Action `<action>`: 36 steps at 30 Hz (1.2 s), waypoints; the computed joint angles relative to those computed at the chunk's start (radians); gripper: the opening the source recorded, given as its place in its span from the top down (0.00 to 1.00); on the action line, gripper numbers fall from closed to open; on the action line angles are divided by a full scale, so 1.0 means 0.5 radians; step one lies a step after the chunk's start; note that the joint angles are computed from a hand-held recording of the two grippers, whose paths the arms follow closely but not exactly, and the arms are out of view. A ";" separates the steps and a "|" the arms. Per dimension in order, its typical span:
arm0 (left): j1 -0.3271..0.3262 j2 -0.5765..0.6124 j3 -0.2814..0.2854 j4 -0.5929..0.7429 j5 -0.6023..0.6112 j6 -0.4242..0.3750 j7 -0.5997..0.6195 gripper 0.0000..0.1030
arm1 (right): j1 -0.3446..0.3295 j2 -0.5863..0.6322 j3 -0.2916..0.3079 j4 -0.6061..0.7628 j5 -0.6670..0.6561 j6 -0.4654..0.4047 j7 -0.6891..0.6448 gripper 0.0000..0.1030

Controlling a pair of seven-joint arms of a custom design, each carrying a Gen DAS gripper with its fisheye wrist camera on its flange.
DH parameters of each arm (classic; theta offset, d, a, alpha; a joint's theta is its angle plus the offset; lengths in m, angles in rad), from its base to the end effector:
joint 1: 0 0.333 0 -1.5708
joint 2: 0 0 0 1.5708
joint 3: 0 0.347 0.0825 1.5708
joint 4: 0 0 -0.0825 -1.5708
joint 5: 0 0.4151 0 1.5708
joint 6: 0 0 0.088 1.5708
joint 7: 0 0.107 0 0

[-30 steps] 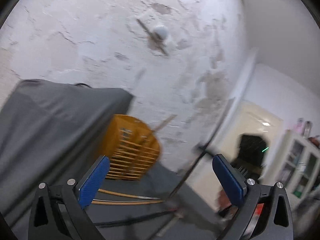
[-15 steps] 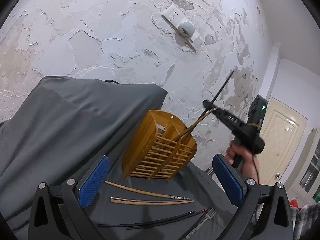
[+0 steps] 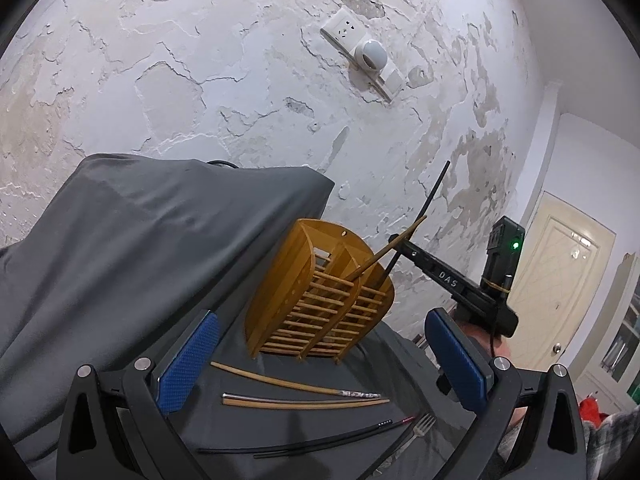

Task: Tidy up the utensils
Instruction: 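Open the right gripper, move down and grasp the second black chopstick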

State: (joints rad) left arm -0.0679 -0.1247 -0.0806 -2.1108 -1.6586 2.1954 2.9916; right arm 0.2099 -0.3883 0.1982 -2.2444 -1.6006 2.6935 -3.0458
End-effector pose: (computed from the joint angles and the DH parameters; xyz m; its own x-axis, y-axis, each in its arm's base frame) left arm 0.5639 -0.1217 0.5438 -0.7297 -0.4655 0.5008 -0.5244 -0.0890 -0.8468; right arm 0.4388 0.2398 0.6023 -0.0572 -0.9905 0.1252 -0.2227 -0.1096 -0.9687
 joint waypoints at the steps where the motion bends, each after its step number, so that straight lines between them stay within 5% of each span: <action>1: 0.000 0.003 -0.001 0.002 0.007 0.001 -0.002 0.00 | 0.002 -0.013 -0.006 -0.011 0.013 0.008 0.002 0.91; 3: -0.004 0.006 -0.008 0.006 0.020 0.018 -0.005 0.00 | 0.002 -0.030 -0.006 -0.028 0.031 0.017 -0.012 0.84; 7: -0.006 0.016 -0.010 0.014 0.027 0.015 0.003 0.00 | 0.000 -0.068 0.026 -0.070 0.047 -0.024 -0.036 0.53; 12: -0.006 0.015 -0.011 0.014 0.032 0.017 0.001 0.00 | 0.021 -0.218 0.055 -0.234 0.148 -0.082 -0.012 0.34; 15: -0.006 0.013 -0.012 0.014 0.037 0.014 -0.001 0.00 | 0.081 -0.274 -0.022 -0.354 0.522 0.026 -0.248 0.27; 18: -0.011 0.006 -0.015 0.011 0.048 0.028 0.004 0.00 | 0.276 -0.241 -0.253 -0.459 1.043 0.281 -0.747 0.27; 20: -0.014 0.004 -0.017 0.010 0.047 0.044 0.014 0.00 | 0.486 -0.166 -0.406 -0.468 1.376 0.291 -1.200 0.34; 22: -0.016 0.003 -0.017 0.009 0.043 0.057 0.022 0.00 | 0.713 -0.061 -0.588 -0.449 1.713 0.303 -1.649 0.75; 25: -0.016 0.015 -0.017 0.016 0.041 0.081 0.011 0.00 | 1.011 0.056 -0.828 -0.420 2.195 0.273 -2.191 0.85; 29: -0.010 0.041 -0.017 0.035 0.052 0.098 -0.043 0.00 | 1.051 0.123 -0.803 -0.393 2.371 0.191 -2.479 0.85; 33: 0.004 0.038 -0.009 0.029 0.025 0.049 -0.052 0.00 | 0.758 0.195 -0.477 -0.312 2.016 0.064 -2.304 0.85; 36: 0.008 0.034 -0.011 0.026 0.028 0.044 -0.058 0.00 | 0.683 0.265 -0.381 -0.265 1.987 0.049 -2.366 0.77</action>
